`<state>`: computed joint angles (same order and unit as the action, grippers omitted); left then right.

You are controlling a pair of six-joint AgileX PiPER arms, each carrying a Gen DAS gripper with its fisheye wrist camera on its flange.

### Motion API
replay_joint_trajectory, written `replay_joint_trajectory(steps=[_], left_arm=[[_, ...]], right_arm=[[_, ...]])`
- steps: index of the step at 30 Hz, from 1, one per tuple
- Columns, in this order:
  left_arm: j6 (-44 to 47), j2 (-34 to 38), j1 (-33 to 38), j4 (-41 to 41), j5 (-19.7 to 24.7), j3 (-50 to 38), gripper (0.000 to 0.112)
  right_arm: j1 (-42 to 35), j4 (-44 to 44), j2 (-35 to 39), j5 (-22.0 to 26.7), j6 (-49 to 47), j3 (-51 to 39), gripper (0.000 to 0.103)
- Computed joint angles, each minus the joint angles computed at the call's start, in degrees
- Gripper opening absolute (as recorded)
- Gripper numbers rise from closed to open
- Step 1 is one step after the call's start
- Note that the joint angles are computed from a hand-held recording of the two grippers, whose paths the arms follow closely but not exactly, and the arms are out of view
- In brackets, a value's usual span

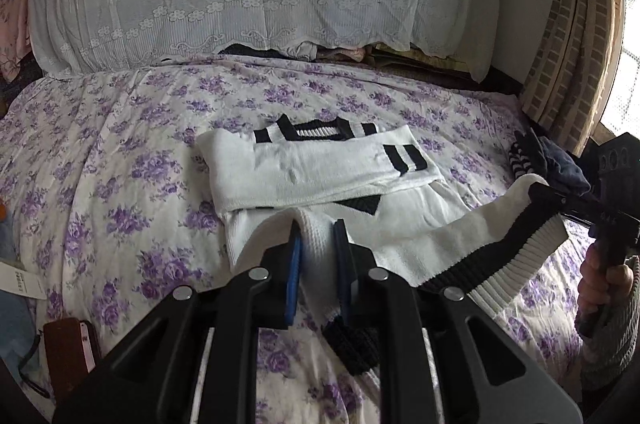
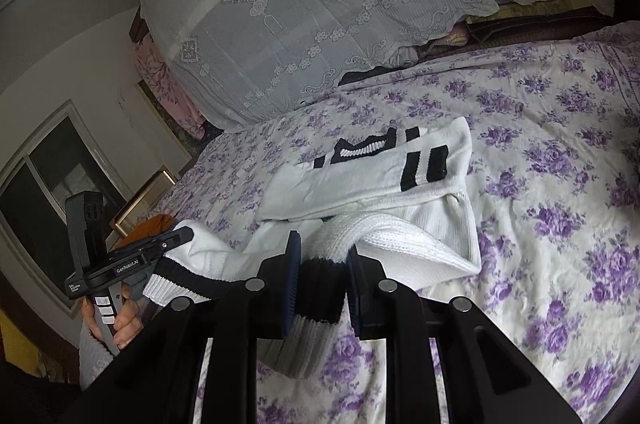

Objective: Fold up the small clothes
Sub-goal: 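Lift the hem with both tools and carry it toward the collar, then lay the hem over the folded sleeves at the collar with both tools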

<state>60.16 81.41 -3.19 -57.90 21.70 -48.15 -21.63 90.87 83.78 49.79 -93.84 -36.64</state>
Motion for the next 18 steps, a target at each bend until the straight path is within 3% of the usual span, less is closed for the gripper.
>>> replay_joint_trajectory(steps=[18], left_arm=[[-19.73,16.86,1.55,12.08,4.2,-23.87,0.014]], right_arm=[[7.74,-3.3,17.17,-4.95,17.71,-26.03,0.021]])
